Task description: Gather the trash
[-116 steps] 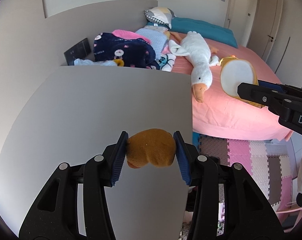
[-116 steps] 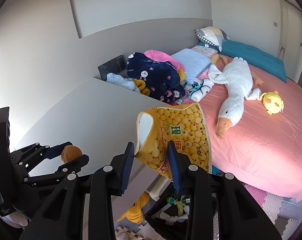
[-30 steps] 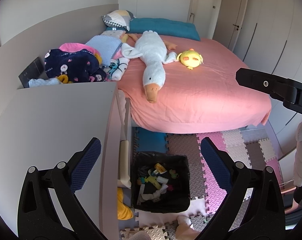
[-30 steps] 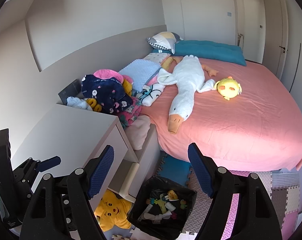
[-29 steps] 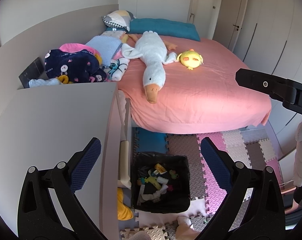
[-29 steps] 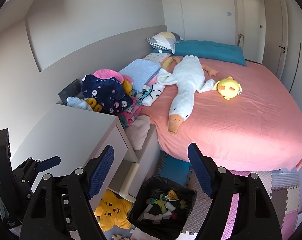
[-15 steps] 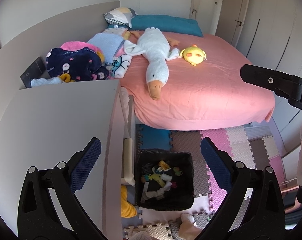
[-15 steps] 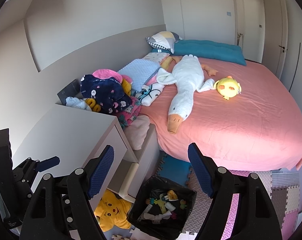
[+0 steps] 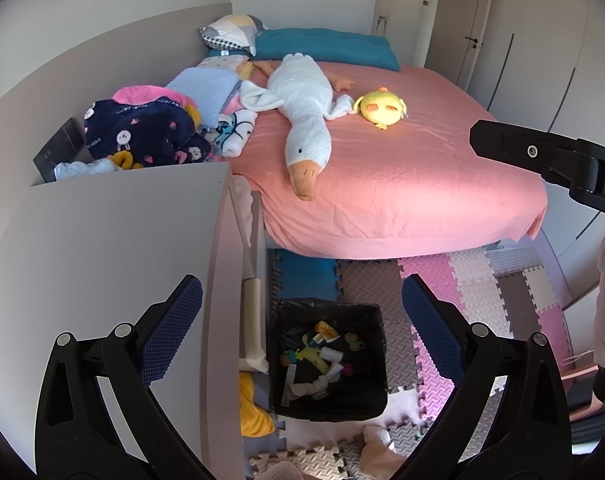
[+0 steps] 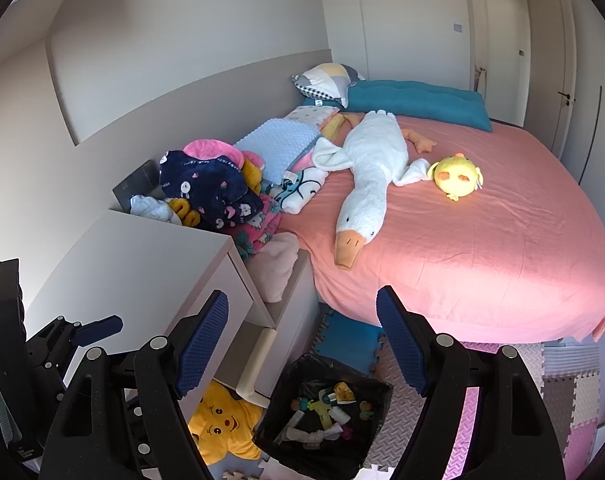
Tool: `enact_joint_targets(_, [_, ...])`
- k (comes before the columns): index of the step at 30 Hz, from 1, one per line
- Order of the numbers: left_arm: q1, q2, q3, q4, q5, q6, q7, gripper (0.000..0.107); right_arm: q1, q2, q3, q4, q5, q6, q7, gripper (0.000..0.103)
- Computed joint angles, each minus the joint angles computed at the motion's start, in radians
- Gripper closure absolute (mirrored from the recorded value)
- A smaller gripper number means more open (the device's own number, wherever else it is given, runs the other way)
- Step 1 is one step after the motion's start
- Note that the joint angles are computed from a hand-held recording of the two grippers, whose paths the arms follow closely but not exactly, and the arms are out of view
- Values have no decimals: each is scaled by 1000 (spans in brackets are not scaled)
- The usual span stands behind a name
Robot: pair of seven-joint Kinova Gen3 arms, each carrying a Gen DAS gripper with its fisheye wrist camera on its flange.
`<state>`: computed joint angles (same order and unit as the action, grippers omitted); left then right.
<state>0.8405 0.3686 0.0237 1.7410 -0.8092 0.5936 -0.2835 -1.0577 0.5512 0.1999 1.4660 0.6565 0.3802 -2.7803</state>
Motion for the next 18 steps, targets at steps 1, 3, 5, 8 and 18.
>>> enact_joint_targets(1, [-2,0,1,1,1,-3,-2,11,0,0,1,2,2,-2,-1,26])
enact_joint_targets(3, [-5,1,2,0,3,-11,-7,11,1,0,-2,-1,0,1,0,26])
enact_joint_targets(5, [-8,3,2,-3,8,-17,-13,11,2,1,-3,-3,0,2,1,26])
enact_joint_targets(8, [-13,7,3,-8,21,-19,-29,11,9,0,-6,0,-1,-1,5,26])
enact_joint_targets(18, [-14,20,-4,-25,68,-33,-91,11,41,1,-18,-7,-31,3,45,26])
